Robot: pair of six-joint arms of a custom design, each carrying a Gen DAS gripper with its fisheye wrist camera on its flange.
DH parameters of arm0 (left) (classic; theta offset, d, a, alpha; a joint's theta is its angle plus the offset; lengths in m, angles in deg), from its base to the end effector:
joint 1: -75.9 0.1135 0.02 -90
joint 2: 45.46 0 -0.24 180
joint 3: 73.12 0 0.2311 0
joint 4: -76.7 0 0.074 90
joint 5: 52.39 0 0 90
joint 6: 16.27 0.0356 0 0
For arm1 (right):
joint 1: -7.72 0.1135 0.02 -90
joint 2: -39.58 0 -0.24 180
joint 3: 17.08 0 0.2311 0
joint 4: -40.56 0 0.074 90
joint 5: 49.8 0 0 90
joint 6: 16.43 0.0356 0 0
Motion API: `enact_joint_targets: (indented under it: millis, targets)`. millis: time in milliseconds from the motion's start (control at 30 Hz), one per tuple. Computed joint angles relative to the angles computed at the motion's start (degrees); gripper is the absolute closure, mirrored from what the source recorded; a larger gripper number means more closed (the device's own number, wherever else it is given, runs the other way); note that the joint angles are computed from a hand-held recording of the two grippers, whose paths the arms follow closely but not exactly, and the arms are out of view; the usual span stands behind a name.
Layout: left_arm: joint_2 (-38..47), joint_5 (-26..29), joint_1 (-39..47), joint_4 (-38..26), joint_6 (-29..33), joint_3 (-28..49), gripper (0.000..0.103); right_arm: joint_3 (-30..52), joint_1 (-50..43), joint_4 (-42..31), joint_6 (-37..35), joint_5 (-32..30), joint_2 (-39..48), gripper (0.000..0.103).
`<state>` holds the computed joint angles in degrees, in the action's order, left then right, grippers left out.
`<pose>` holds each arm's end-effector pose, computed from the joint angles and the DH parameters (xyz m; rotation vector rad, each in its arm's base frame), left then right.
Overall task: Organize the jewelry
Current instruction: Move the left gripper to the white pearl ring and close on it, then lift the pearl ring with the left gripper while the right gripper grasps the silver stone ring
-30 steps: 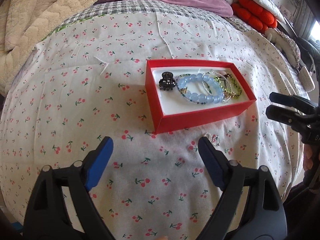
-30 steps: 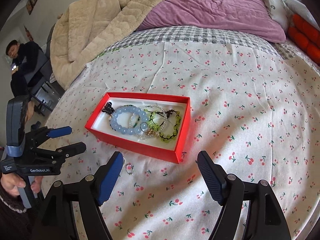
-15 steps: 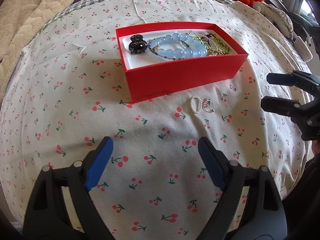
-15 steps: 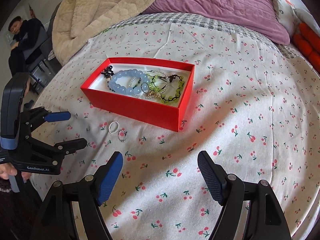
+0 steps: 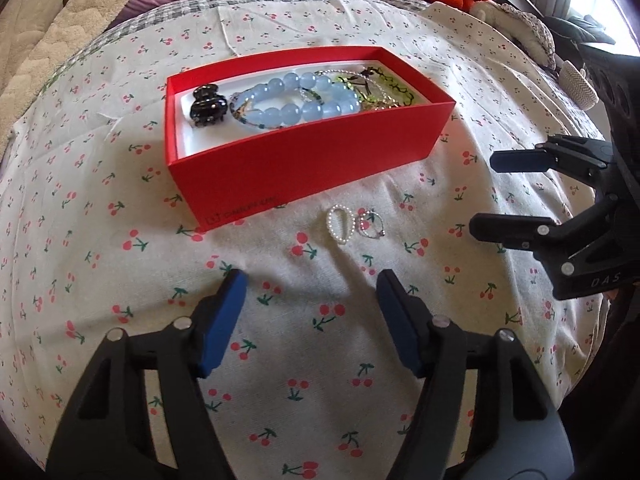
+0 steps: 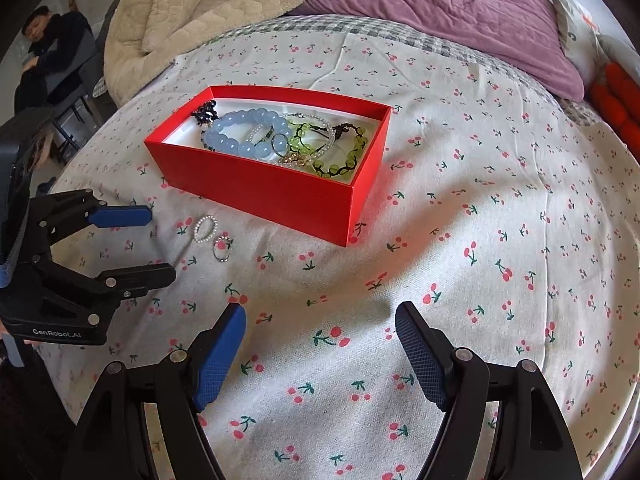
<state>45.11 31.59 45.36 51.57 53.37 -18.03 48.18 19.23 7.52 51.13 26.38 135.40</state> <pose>0.2295 -0.1311 0.1240 0.1972 2.6221 -0.1715 0.2840 0.0665 0.1375 -0.8456 2.5122 0.2605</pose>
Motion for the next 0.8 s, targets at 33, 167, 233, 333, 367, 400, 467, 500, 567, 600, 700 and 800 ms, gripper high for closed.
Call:
enact_joint_targets:
  millis: [33,167,233,333,367,400,467,500,567,600,700,800]
  targets:
    - [0.9,0.3,0.0,0.4,0.3,0.4,0.042,0.1,0.3,0.3,-0.2,0.1,0.5,0.025]
    - [4.2,-0.3,-0.9,1.7,1.8,2.4,0.047,0.2,0.6,1.3,-0.3,0.0,1.8,0.025]
    - [5.1,-0.6,-1.1,2.2,2.2,3.1,0.055,0.4,0.6,1.5,-0.1,-0.2,2.3,0.024]
    - [6.0,-0.7,-0.8,2.6,2.7,3.9,0.065,0.9,0.8,1.6,0.1,-0.4,2.7,0.025]
    - [6.2,-0.5,-0.7,2.7,2.8,4.0,0.068,1.0,0.9,1.6,0.2,-0.4,2.8,0.025]
    - [6.6,-0.2,-0.6,2.9,3.1,4.3,0.072,1.1,0.9,1.6,0.2,-0.4,2.9,0.025]
    - [7.0,0.1,-0.6,3.1,3.5,4.7,0.078,1.3,1.2,1.6,0.3,-0.3,3.1,0.025]
    - [7.3,0.1,-0.6,3.3,3.8,4.8,0.081,1.3,1.2,1.6,0.4,-0.3,3.1,0.024]
    - [7.7,0.2,-0.6,3.7,3.9,5.0,0.086,1.4,1.3,1.6,0.3,-0.1,3.0,0.025]
    - [8.0,0.2,-0.5,3.8,3.9,5.2,0.092,1.5,1.4,1.6,0.4,-0.1,3.1,0.025]
    - [8.1,0.5,0.0,3.3,3.1,5.6,0.100,1.4,1.9,1.6,0.6,0.1,3.0,0.025]
    - [6.7,0.7,0.4,2.8,2.4,4.6,0.100,1.2,2.3,1.8,0.5,-0.2,2.8,0.025]
